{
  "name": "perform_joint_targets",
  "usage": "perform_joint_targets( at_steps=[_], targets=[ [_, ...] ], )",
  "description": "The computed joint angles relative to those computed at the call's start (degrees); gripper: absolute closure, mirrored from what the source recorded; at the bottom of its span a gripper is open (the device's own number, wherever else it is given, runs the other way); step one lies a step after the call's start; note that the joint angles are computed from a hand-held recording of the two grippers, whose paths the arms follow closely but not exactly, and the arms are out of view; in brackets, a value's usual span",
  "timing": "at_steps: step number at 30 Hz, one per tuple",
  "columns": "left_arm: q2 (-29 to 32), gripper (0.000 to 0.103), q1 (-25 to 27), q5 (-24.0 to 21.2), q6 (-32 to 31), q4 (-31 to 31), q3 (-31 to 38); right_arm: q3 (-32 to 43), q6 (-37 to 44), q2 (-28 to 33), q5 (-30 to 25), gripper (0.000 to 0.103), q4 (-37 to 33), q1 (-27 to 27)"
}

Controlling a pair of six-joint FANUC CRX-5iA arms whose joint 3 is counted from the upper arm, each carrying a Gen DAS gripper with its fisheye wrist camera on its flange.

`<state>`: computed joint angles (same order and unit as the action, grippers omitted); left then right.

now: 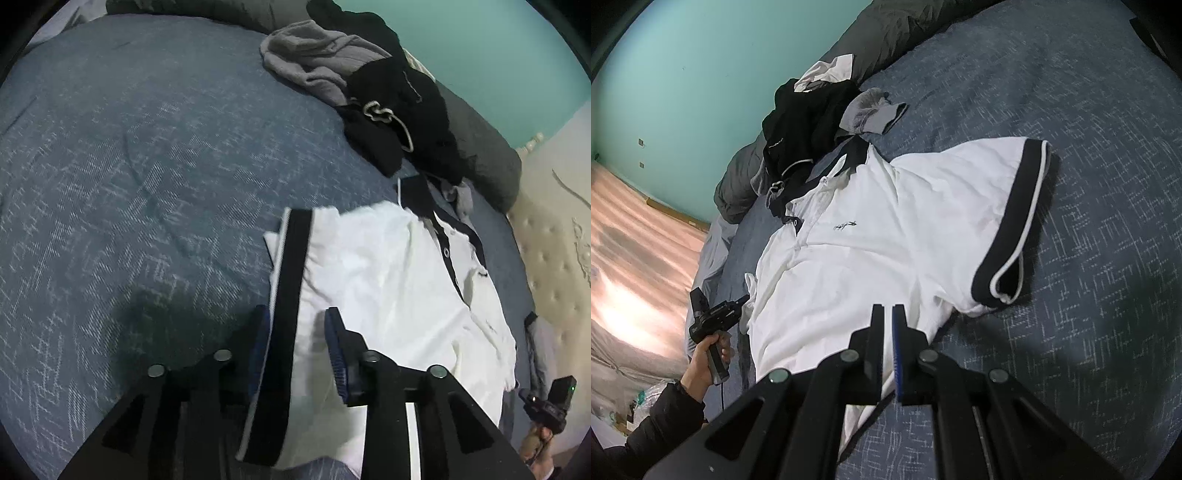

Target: Fold clothes

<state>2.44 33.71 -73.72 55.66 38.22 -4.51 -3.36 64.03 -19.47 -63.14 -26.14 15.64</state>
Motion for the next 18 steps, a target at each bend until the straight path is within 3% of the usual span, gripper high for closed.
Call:
perform_joint_targets(
  at_steps=[4,6,10,15,18],
  targets=[
    [-0.39,0.070,0.09,-0.37,-1.24,-0.27,-0.35,-0.32,-0.68,-0.25,0.11,0.098,0.34,0.36],
    [-0.33,0.083,0.03,-0.89,-1.62,-0.57,-0.19,-0.29,-0.78,-0.31,0.13,0.098,0.45,0.56],
    [-1.78,0.092,-0.64,-0.49,-3.26,-2.21,-0.21,-0.11,-0.72,-0.26,0.22,0.098,0.51,0.82],
    [-5.27,0.093,-2.92,3.17,-3.28,-4.41,-0.89,-0.04,-0.52,-0.09,0.33,0.098,0.50,1.04],
    [-5.43,0.093,-4.66,2.09,-4.81,-3.54,-0.62,-0.32,-0.54,-0.25,0.30,0.098,0.60,1.10]
  ],
)
